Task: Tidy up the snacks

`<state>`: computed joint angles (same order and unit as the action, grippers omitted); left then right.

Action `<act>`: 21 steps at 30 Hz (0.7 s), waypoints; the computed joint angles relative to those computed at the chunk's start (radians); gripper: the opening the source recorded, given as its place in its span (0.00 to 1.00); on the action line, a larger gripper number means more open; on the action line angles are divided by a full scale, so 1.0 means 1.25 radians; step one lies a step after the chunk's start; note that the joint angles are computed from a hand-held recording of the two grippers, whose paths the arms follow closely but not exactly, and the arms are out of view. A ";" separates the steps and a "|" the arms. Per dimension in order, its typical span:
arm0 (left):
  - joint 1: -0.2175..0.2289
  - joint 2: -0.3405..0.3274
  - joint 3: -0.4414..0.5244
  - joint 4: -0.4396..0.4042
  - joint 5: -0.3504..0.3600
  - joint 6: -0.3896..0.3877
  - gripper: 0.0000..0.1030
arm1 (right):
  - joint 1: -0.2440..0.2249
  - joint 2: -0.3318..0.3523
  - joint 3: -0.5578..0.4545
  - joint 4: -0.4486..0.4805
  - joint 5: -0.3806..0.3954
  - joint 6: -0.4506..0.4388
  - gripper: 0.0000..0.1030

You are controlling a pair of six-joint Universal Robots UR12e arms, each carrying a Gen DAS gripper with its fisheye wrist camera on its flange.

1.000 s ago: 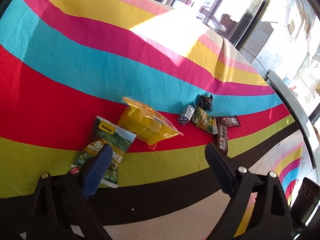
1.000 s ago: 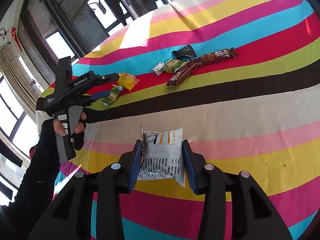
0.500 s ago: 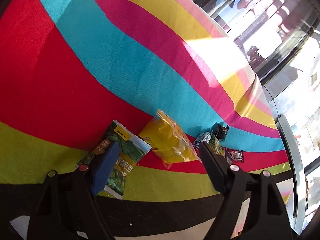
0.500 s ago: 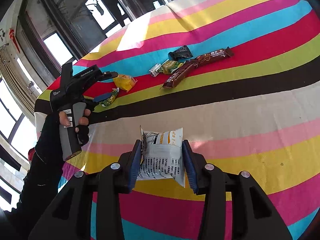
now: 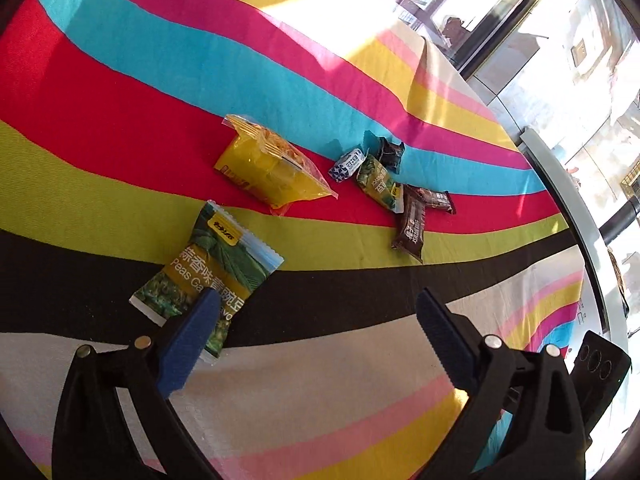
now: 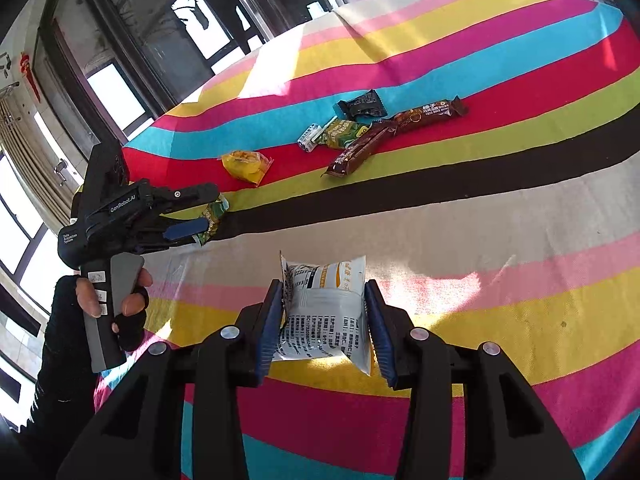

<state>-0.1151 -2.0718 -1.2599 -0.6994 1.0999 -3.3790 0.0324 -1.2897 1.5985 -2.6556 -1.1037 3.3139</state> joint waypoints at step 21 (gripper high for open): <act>-0.083 -0.037 0.138 -0.302 0.468 -0.435 0.98 | -0.009 0.006 -0.002 0.001 0.071 -0.034 0.45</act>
<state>-0.2186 -2.1177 -1.0874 -1.0768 1.6852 -3.9223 0.0217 -1.2822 1.5961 -2.6545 -1.0152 3.2713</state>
